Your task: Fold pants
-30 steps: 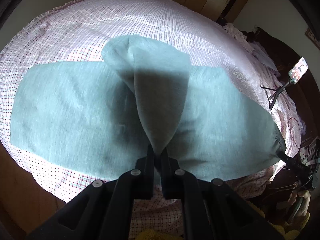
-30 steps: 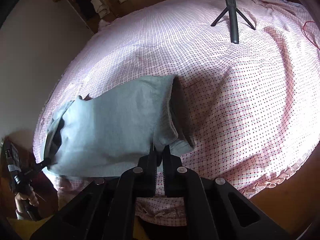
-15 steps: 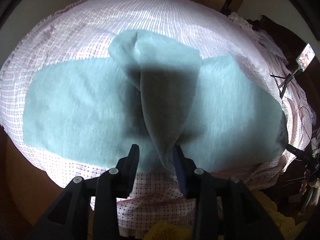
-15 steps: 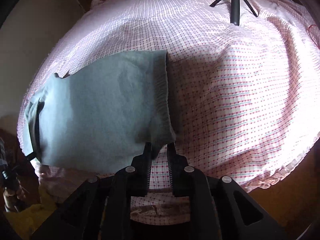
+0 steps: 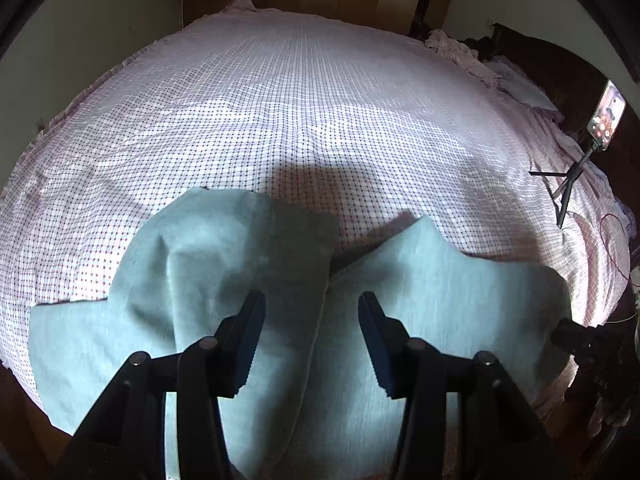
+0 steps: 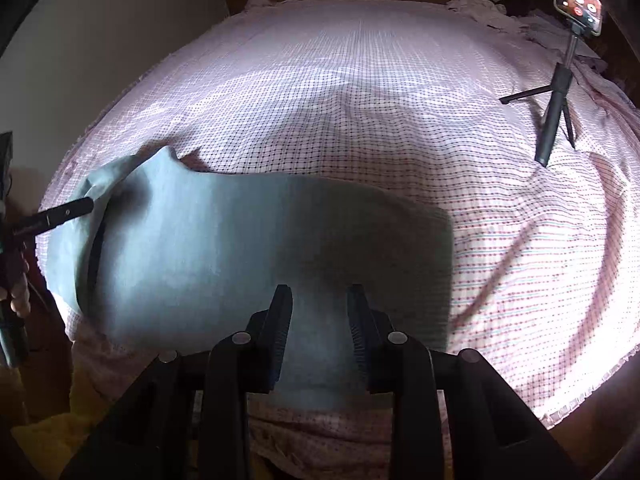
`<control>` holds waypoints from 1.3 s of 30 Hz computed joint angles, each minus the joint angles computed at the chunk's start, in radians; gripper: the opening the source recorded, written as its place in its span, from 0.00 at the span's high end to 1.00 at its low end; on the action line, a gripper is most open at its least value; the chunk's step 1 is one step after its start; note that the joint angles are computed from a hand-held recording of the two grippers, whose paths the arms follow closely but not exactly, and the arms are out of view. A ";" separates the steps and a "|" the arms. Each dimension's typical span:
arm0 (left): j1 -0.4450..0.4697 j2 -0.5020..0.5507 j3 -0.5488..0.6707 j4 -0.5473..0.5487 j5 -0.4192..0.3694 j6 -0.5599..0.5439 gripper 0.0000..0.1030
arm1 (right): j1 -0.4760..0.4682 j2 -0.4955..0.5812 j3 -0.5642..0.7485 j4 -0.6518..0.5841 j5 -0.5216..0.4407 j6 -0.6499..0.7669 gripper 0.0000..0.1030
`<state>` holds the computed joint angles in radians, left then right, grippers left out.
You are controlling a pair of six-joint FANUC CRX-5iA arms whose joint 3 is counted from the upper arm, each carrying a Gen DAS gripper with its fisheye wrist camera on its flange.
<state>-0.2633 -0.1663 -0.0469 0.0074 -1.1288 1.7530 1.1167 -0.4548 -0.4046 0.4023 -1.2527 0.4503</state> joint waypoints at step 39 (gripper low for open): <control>0.275 -0.358 -0.176 -0.027 0.066 0.046 0.96 | -0.124 0.124 -0.033 -0.065 0.202 0.080 0.59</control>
